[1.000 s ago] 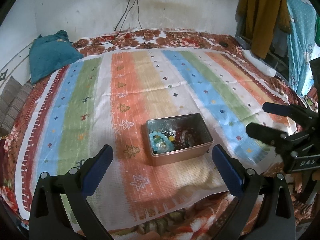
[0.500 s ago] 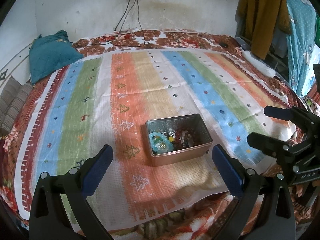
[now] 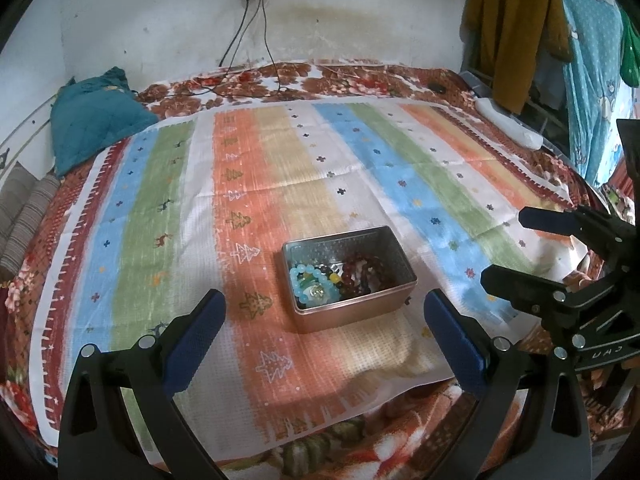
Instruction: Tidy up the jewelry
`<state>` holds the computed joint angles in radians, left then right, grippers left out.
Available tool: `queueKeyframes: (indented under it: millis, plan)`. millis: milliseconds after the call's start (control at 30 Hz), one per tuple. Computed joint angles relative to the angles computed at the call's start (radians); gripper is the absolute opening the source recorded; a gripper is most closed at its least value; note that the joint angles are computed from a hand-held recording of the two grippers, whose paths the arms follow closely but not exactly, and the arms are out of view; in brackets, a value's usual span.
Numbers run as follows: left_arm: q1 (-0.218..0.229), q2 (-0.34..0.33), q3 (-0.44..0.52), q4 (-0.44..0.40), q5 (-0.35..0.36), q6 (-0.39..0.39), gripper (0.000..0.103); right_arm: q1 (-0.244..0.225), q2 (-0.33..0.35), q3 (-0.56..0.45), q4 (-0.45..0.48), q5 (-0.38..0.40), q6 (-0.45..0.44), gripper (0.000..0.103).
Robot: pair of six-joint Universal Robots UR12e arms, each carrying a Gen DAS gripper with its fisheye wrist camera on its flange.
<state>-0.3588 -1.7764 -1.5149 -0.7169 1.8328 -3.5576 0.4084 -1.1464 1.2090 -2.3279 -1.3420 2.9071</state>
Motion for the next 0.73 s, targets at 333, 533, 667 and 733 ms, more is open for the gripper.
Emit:
queueKeyframes:
  millis: [333,533,667,733]
  plan:
    - [0.0,0.0,0.001,-0.003,0.002,-0.001,0.097,0.0,-0.001,0.001,0.002,0.003,-0.007,0.098]
    - [0.004,0.001,0.004,-0.011,0.0,-0.008,0.097,0.001,-0.001,-0.001,0.006,0.002,-0.005,0.098]
    - [0.006,0.001,0.008,-0.019,-0.002,-0.007,0.097,0.001,-0.001,0.0,0.004,0.001,-0.006,0.098]
    - [0.005,0.002,0.005,-0.008,-0.007,-0.007,0.097,0.002,-0.001,0.0,0.001,-0.003,-0.006,0.098]
